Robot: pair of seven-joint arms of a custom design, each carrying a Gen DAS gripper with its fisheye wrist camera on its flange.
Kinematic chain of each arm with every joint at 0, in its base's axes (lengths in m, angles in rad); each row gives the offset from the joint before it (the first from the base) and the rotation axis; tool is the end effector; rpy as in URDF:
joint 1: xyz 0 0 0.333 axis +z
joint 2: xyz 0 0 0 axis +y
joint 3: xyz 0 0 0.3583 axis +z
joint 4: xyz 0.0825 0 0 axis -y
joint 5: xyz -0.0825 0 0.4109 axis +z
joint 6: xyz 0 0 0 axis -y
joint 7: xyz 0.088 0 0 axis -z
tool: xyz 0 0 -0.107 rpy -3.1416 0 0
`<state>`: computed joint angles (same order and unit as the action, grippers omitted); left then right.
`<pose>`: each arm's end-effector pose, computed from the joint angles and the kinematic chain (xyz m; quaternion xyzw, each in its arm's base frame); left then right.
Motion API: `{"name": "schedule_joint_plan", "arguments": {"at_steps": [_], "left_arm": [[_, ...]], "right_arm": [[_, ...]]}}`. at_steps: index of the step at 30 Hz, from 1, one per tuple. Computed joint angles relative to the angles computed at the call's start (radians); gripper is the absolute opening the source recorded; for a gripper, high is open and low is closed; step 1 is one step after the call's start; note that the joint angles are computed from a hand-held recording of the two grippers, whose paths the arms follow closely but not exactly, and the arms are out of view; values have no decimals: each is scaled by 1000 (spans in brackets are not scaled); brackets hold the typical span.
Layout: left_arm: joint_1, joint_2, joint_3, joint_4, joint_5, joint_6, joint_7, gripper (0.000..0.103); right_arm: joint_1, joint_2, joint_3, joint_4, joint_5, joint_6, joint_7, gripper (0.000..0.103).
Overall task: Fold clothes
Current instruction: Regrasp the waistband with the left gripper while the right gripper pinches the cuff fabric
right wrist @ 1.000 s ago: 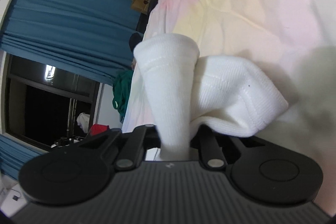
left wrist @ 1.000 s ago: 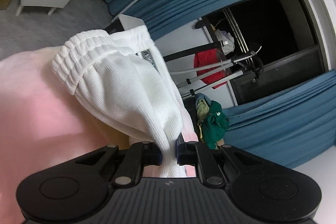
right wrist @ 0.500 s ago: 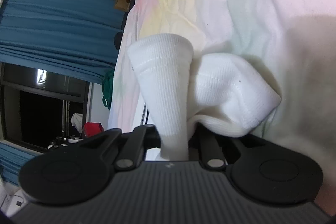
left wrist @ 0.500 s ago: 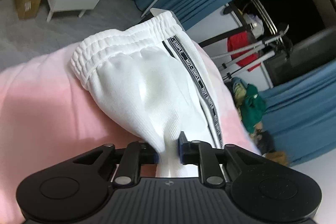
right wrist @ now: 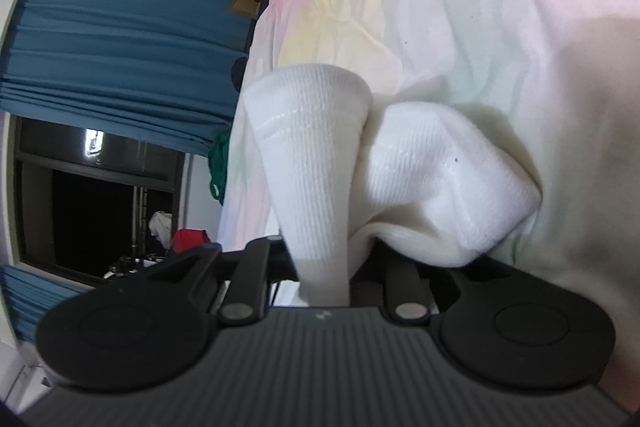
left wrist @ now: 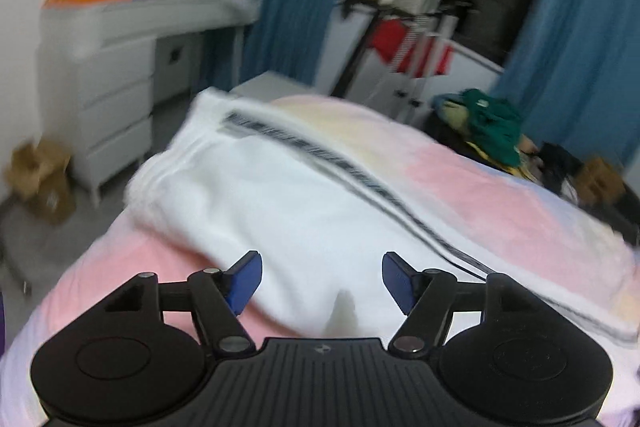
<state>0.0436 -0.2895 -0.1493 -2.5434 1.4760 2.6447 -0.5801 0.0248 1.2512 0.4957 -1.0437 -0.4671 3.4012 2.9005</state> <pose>0.4497 -0.0749 0.4181 -0.8202 0.3360 -0.2720 0.3748 0.8261 0.2627 0.2489 -0.2643 0.7728 0.1067 0.5671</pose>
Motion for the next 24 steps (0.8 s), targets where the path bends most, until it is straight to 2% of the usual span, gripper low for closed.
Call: {"name": "schedule_joint_plan", "arguments": {"at_steps": [2,5,11,14,16,21,24], "left_arm": [[-14,72,-25,68,14,-34,40,71],[-43,196,-30,174,35,-38,77,71],[-114,414,-6,342,23,-82,217,71],[-136,474,21,375,37,-82,227,71],[-144,502,38,391,48,-77,233,72],[-140,553,74,426,84,-39,227,72],[-143,572,84,440,96,-35,227,73]], "right_arm": [[-1,7,7,10,-8,5,-5,24],[4,6,-6,16,-14,13,-6,25],[-3,15,-2,15,-27,25,24,25],[4,22,-11,29,-30,25,41,25],[27,8,-54,29,-8,19,48,25],[109,-54,-207,-2,91,-4,43,24],[162,-102,-304,-36,144,-35,12,18]]}}
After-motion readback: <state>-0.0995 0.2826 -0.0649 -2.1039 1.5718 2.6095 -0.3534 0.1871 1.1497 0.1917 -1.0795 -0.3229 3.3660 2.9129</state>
